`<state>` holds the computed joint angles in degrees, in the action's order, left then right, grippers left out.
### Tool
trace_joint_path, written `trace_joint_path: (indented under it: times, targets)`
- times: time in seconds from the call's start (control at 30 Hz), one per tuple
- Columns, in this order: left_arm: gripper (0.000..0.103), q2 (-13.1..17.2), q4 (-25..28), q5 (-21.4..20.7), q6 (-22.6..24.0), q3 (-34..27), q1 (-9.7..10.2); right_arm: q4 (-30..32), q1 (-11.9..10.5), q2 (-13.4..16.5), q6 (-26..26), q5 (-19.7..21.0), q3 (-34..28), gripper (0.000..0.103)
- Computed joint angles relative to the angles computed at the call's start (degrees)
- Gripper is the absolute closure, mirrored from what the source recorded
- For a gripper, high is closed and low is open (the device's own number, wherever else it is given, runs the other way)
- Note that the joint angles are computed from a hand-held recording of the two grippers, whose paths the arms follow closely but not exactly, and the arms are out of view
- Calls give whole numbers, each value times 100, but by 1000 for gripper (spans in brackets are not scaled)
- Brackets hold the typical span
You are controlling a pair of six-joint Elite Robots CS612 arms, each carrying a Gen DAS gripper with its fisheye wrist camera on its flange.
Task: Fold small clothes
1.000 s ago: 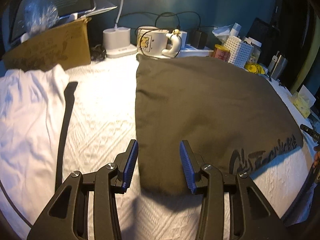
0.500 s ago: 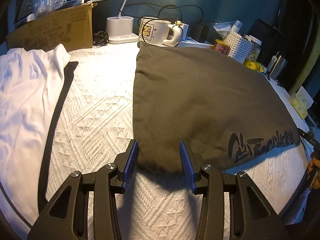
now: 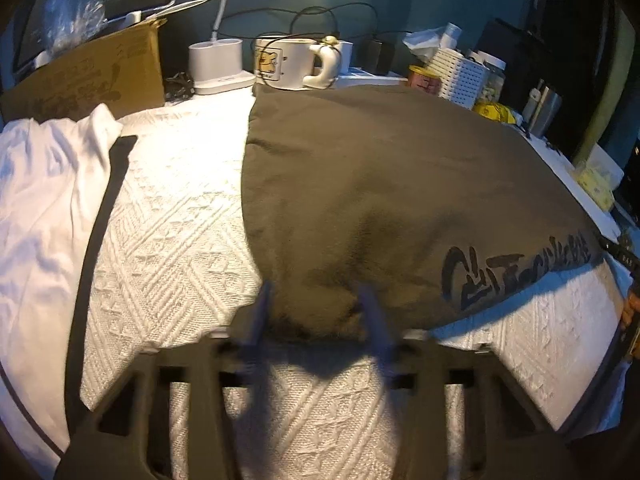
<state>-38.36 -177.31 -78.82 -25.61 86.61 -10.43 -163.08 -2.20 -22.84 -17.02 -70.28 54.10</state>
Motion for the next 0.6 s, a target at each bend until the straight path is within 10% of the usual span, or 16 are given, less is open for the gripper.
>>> trace_joint_path:
  times: [0.07, 0.6]
  targets:
    - [89, -11, -17, -167, 4, 8, 13, 7, -8, 1, -30, 13, -14, 95]
    - [92, -206, -34, -83, 176, 194, -78, -452, -91, -244, -148, -23, 348, 95]
